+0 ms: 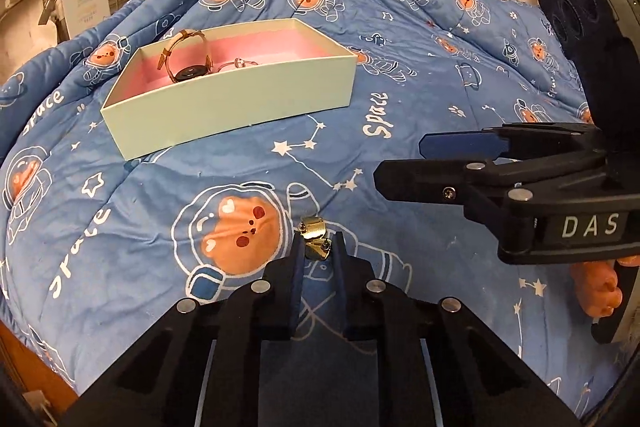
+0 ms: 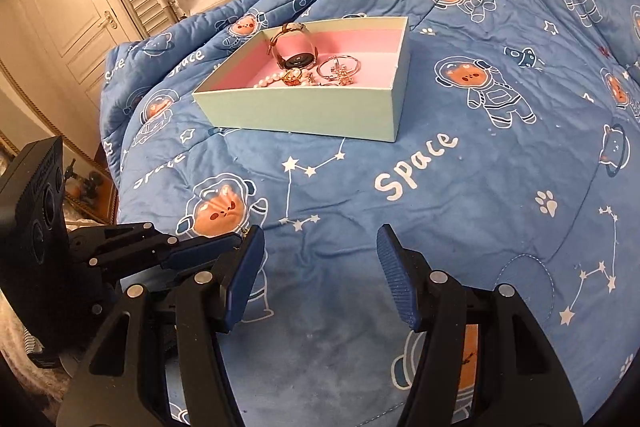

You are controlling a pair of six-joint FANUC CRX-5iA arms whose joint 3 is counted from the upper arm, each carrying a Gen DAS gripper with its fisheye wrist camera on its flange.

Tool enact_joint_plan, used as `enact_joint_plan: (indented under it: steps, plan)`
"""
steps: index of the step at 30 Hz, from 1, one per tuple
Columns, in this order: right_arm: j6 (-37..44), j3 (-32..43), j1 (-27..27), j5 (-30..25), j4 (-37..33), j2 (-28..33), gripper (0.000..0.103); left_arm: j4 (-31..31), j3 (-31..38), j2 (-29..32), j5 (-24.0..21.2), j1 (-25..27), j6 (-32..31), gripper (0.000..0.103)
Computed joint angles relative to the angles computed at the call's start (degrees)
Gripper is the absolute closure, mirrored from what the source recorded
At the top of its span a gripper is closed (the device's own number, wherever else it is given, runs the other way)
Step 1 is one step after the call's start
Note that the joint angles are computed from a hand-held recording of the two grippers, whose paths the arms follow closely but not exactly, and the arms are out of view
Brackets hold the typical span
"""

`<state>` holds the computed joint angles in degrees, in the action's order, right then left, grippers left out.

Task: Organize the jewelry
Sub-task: 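Grasp a small gold charm with the left gripper while the right gripper grasps a gold padlock charm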

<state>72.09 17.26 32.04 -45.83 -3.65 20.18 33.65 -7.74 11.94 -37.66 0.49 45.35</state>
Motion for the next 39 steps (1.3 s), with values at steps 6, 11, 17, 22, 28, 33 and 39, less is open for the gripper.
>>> enact_joint_plan:
  steps: [6, 11, 17, 22, 28, 33, 39]
  plan:
    - [1.68, 0.60, 0.49, -0.48, -1.47, 0.17, 0.044, 0.61, -1.54, -1.63, 0.12, 1.06, 0.14, 0.089]
    - [4.06, 1.64, 1.69, -1.41, -1.53, 0.98, 0.046, -2.12, -1.87, -2.68, 0.82, 2.84, 3.63, 0.089]
    - [5.25, 4.93, 3.15, -4.87, -0.53, 3.84, 0.057, -1.58, -1.85, -2.41, 0.66, 4.31, 5.20, 0.089]
    - [3.83, 6.12, 4.22, -5.82, 1.99, 5.52, 0.067, -1.05, -1.86, -2.15, 0.68, 4.37, 4.93, 0.089]
    - [2.02, 6.86, 4.80, -5.74, 4.23, 6.70, 0.079, 0.03, -1.75, -1.68, 0.34, 4.58, 4.52, 0.089]
    - [0.71, 6.41, 5.94, -5.71, 7.92, 7.08, 0.087, 0.10, -1.74, -1.62, 0.33, 4.61, 4.43, 0.089]
    - [1.67, 5.74, 6.02, -5.35, 8.56, 6.56, 0.088, 1.16, -1.73, -1.46, -0.22, 4.80, 4.10, 0.089]
